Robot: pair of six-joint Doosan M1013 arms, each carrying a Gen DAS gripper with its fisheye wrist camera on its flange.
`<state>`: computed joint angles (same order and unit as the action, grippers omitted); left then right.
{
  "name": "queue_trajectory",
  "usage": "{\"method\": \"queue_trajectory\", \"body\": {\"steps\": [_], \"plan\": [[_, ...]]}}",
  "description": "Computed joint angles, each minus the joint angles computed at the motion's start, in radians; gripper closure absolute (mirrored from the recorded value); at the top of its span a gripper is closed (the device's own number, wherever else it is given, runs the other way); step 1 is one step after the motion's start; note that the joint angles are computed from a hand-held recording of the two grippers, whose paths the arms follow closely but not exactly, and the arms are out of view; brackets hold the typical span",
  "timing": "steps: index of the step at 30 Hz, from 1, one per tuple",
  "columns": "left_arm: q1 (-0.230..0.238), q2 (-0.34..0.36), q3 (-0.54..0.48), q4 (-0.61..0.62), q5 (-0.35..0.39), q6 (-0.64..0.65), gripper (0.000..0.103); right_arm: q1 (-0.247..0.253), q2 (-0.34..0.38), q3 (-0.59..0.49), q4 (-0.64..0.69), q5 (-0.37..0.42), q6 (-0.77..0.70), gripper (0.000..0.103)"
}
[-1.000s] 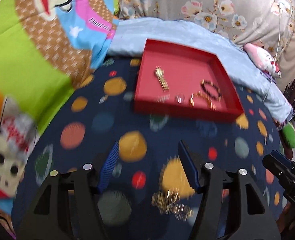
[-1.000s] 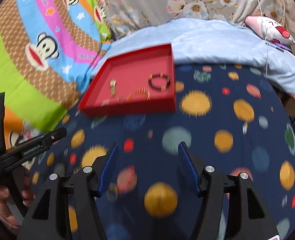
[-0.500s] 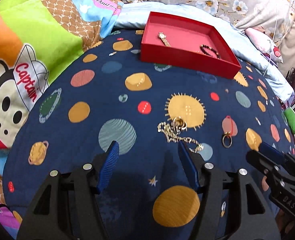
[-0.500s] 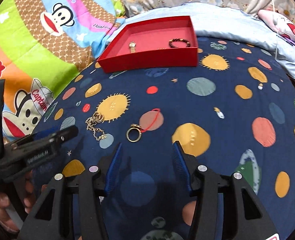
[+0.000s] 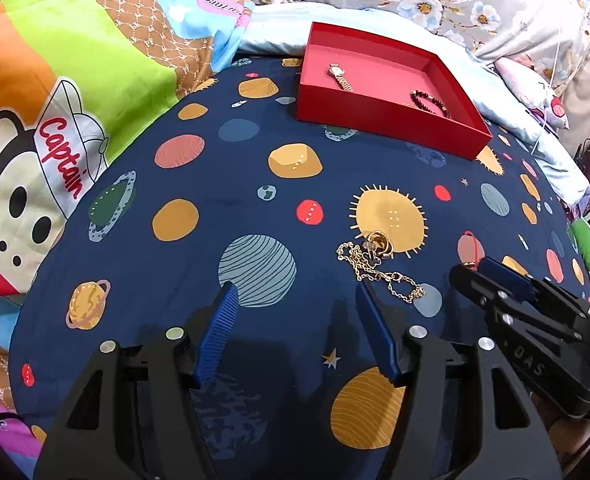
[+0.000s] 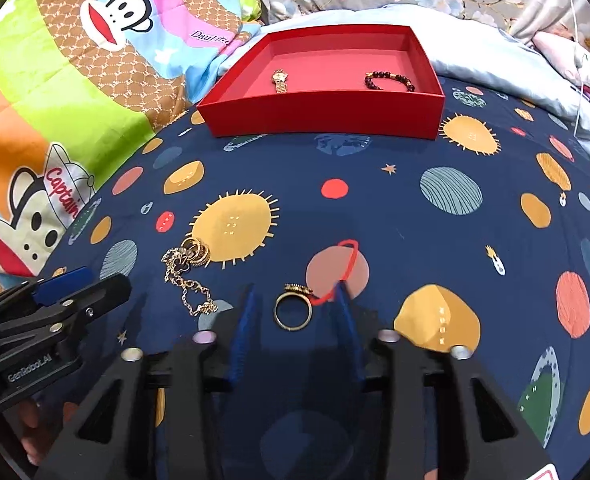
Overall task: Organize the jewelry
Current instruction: 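Grasp the gold ring with the right tool while the left tool reaches toward the gold chain necklace, then close the left tool on the gold chain necklace while the right tool holds the ring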
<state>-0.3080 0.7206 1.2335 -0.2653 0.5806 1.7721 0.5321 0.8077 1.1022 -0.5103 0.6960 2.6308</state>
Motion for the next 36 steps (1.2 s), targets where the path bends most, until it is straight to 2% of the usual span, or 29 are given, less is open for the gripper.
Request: {"method": "queue_trajectory", "body": {"steps": [5, 14, 19, 21, 25, 30, 31, 34, 36], "plan": [[0.002, 0.003, -0.003, -0.006, 0.004, -0.003, 0.044, 0.003, 0.007, -0.011, -0.024, 0.023, 0.007, 0.084], [-0.001, 0.008, -0.013, -0.051, 0.021, 0.029, 0.044, 0.005, -0.002, 0.006, -0.030, 0.012, 0.028, 0.084], [-0.010, 0.018, -0.030, -0.116, 0.031, 0.099, 0.045, 0.005, -0.024, 0.037, -0.033, -0.007, 0.056, 0.084], [-0.016, 0.025, -0.039, -0.116, 0.032, 0.108, 0.048, 0.004, -0.032, 0.046, -0.039, -0.011, 0.066, 0.084], [-0.028, 0.045, -0.062, -0.066, 0.036, 0.076, 0.071, 0.001, -0.045, 0.061, -0.056, -0.022, 0.087, 0.084], [-0.037, 0.048, -0.059, -0.019, -0.001, 0.068, 0.071, -0.002, -0.053, 0.070, -0.058, -0.035, 0.099, 0.084], [-0.038, 0.047, -0.056, -0.009, -0.008, 0.065, 0.074, -0.003, -0.053, 0.071, -0.056, -0.037, 0.098, 0.084], [-0.044, 0.043, -0.045, 0.044, -0.039, 0.041, 0.089, -0.004, -0.054, 0.072, -0.053, -0.040, 0.103, 0.084], [-0.042, 0.042, -0.040, 0.044, -0.045, 0.046, 0.092, -0.004, -0.054, 0.071, -0.052, -0.041, 0.104, 0.084]]}}
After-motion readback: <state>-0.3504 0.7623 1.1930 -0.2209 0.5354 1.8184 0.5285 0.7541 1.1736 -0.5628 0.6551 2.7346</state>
